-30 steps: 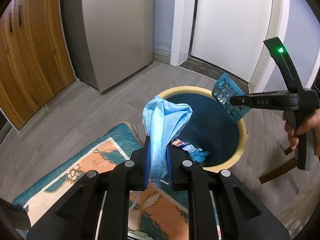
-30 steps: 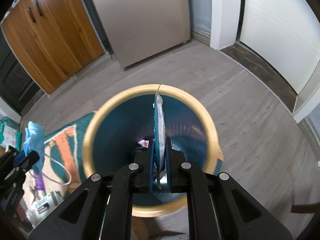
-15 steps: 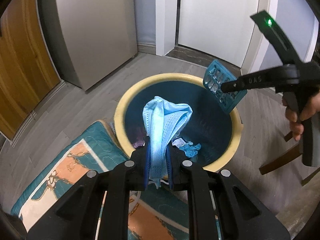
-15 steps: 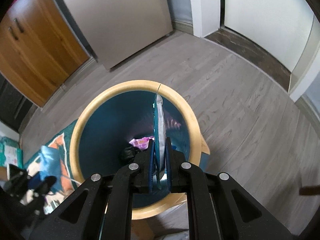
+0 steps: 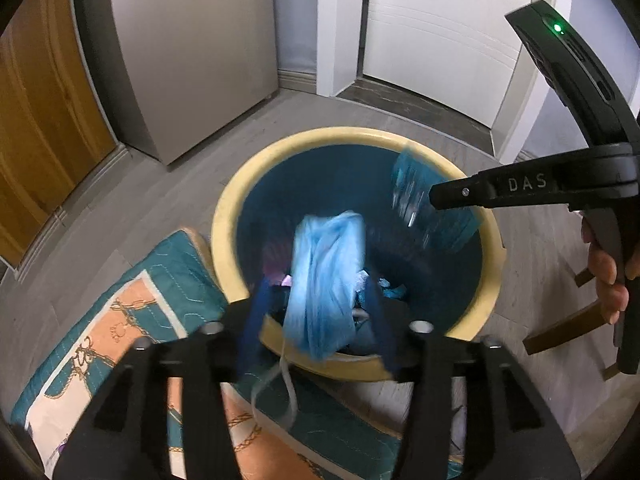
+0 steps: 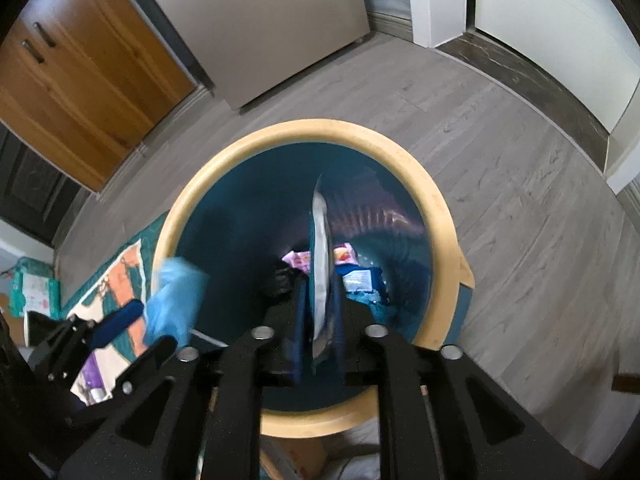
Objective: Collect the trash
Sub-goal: 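Open both tools to drop the mask and foil pack into the bucket, then move both tools back over the mat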
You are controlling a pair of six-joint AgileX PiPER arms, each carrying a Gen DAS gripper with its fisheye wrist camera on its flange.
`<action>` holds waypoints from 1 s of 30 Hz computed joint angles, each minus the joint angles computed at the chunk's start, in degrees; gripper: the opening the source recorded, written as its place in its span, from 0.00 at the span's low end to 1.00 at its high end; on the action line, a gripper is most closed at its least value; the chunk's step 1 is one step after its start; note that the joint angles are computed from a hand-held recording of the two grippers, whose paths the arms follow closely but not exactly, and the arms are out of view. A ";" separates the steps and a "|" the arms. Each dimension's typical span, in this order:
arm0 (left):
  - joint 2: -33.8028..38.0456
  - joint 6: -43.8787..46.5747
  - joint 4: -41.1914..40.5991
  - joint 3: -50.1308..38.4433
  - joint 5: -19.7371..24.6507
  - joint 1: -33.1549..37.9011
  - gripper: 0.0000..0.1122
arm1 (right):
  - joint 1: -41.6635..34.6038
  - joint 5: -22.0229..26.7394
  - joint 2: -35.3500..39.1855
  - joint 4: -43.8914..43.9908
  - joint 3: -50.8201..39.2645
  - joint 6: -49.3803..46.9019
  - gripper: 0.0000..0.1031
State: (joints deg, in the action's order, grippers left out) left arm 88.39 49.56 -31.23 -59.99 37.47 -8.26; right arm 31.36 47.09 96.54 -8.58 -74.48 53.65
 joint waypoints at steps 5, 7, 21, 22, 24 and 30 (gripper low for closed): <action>-0.43 -2.15 0.05 0.03 -0.43 1.01 0.69 | 0.26 -0.31 -1.07 -1.39 0.35 2.23 0.60; -1.20 -2.66 -0.05 0.40 -1.11 1.30 0.83 | 0.39 -1.38 -2.02 -2.02 0.88 4.02 0.81; -10.23 6.11 -5.14 1.09 4.07 10.35 0.86 | 9.21 6.97 -2.81 -17.62 -7.30 13.57 0.95; -11.32 7.30 -5.82 0.84 5.34 11.87 0.86 | 10.24 8.36 -2.46 -18.77 -8.25 13.63 0.95; -12.79 8.65 -6.53 -0.07 7.77 14.31 0.86 | 11.80 10.34 -2.21 -20.47 -9.22 13.90 0.95; -15.83 15.64 -8.71 -3.26 16.14 25.81 0.86 | 15.37 11.81 -2.96 -22.28 -10.36 17.41 0.95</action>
